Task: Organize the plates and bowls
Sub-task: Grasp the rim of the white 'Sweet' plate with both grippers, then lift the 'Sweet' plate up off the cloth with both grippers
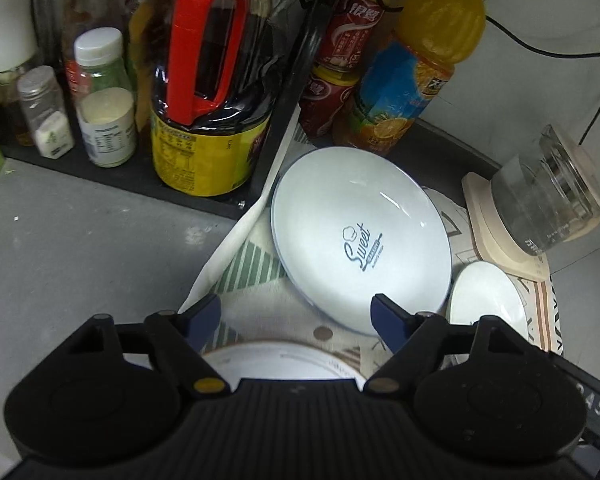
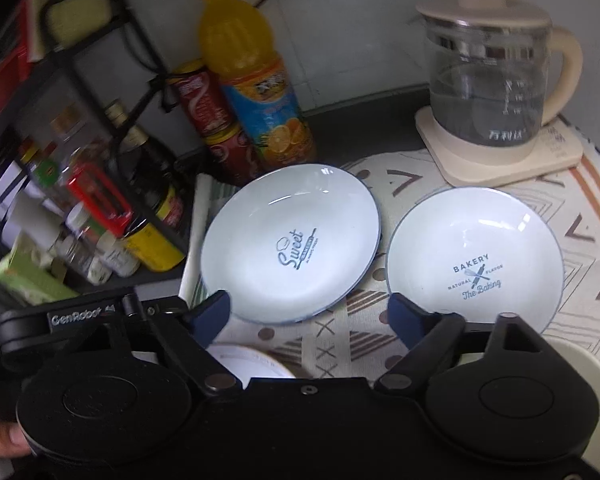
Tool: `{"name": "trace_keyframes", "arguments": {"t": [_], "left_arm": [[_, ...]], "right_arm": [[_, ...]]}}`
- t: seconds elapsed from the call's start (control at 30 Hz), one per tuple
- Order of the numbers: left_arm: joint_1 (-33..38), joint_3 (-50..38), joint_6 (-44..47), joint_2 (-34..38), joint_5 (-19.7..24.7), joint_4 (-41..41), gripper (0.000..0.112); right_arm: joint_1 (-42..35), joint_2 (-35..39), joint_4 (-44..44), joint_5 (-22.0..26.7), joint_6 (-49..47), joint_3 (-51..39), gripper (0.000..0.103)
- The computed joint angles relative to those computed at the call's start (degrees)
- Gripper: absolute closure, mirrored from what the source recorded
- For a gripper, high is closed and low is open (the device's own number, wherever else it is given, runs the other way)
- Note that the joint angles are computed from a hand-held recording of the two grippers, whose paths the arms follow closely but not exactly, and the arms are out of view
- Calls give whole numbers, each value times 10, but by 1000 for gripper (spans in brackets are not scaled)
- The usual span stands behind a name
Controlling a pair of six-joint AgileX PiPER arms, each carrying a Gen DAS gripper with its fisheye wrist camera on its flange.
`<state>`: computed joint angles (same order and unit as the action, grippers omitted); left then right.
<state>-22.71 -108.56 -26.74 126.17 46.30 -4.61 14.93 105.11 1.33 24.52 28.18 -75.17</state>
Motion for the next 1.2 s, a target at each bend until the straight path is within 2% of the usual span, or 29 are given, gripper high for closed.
{"name": "trace_keyframes", "arguments": {"t": [0.07, 0.13, 0.37, 0.5, 0.57, 0.67, 0.73, 1.07, 1.2], "left_arm": [[9, -28, 18, 24, 10, -21, 40], [18, -55, 27, 46, 18, -34, 49], [40, -164, 47, 131, 76, -80, 63], [47, -199, 42, 162, 93, -95, 71], [48, -208, 44, 172, 95, -102, 73], [51, -226, 43, 190, 100, -109, 77], [54, -230, 46, 197, 98, -121, 81], [56, -261, 48, 231, 80, -138, 89], [54, -270, 45, 238, 71, -138, 90]], "right_arm": [[-1, 22, -10, 8, 25, -21, 36], [0, 42, -28, 17, 59, -42, 42], [-1, 113, 9, 46, 87, -111, 56], [-1, 147, 27, 64, 107, -140, 63], [-2, 163, 39, 69, 111, -152, 73], [7, 181, -7, 91, 165, -177, 73], [4, 191, -2, 100, 171, -187, 74], [-11, 231, 48, 72, 175, -193, 76], [-11, 242, 35, 66, 178, -208, 76]]}}
